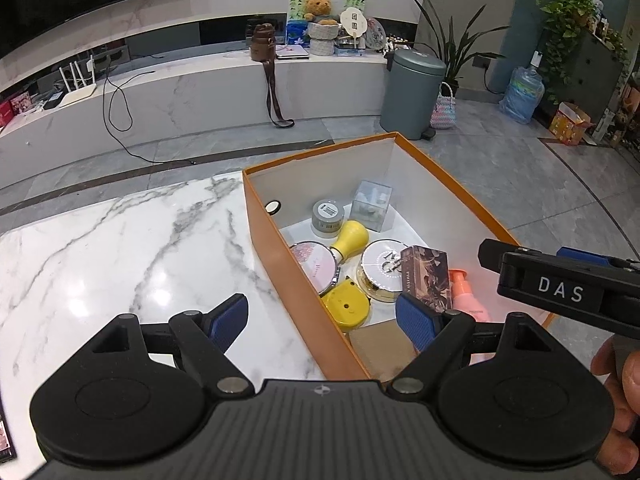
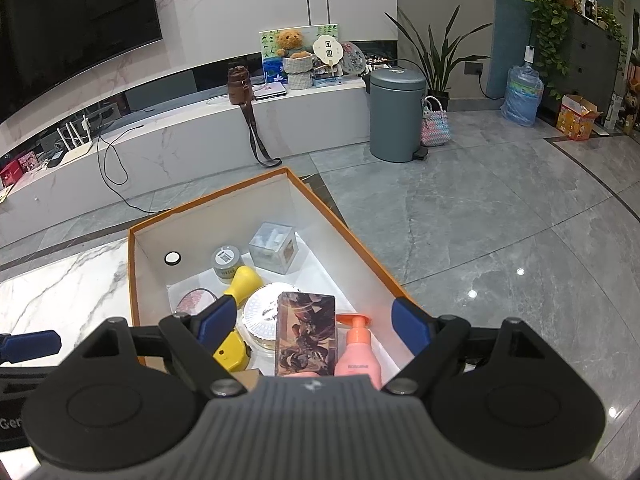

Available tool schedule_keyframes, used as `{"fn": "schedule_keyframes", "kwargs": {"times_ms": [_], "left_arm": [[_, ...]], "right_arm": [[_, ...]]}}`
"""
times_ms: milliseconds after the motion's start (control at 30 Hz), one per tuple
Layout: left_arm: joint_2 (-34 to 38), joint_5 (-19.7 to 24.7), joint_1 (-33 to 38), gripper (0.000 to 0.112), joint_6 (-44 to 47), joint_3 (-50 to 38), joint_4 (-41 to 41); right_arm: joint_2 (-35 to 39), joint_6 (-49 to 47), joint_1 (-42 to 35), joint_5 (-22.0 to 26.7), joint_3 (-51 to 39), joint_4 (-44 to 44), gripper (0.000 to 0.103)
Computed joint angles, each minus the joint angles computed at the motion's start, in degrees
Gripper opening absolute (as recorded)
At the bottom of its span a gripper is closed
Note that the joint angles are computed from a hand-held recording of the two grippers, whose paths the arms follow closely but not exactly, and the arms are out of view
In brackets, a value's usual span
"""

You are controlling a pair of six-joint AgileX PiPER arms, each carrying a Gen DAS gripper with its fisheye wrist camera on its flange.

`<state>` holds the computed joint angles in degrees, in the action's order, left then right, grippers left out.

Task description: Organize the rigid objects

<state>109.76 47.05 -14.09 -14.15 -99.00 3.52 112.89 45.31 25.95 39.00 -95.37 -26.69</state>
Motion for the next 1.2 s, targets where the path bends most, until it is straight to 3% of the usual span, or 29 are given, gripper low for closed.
{"fn": "schedule_keyframes", "kwargs": {"times_ms": [1200], "left_arm": [[-0.71,-1.18,-0.09,0.098,1.65,1.59,-1.6]], "right_arm": [[-0.67,0.8,-0.12,0.1,0.97,-0.85,0.085]]}}
